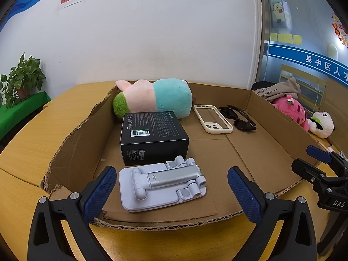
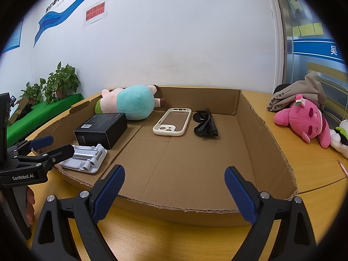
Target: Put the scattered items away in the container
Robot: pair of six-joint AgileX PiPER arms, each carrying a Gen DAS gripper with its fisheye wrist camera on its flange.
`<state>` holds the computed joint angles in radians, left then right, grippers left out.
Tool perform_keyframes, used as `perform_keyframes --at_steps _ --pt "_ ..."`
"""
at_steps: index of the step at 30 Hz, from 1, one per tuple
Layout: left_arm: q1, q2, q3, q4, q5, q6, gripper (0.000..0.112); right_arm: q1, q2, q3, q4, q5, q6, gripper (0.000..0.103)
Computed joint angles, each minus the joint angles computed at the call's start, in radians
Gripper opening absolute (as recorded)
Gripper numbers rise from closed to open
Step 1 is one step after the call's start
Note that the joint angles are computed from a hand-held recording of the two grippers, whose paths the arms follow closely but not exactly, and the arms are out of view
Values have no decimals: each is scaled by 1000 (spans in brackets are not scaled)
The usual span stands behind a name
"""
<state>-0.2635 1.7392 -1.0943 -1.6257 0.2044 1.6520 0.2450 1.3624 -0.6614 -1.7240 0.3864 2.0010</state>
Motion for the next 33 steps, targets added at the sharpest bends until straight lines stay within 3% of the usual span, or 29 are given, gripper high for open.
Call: perform_keyframes --at_steps 33 --pt "4 1 -2 5 3 -4 103 0 -1 1 0 0 0 93"
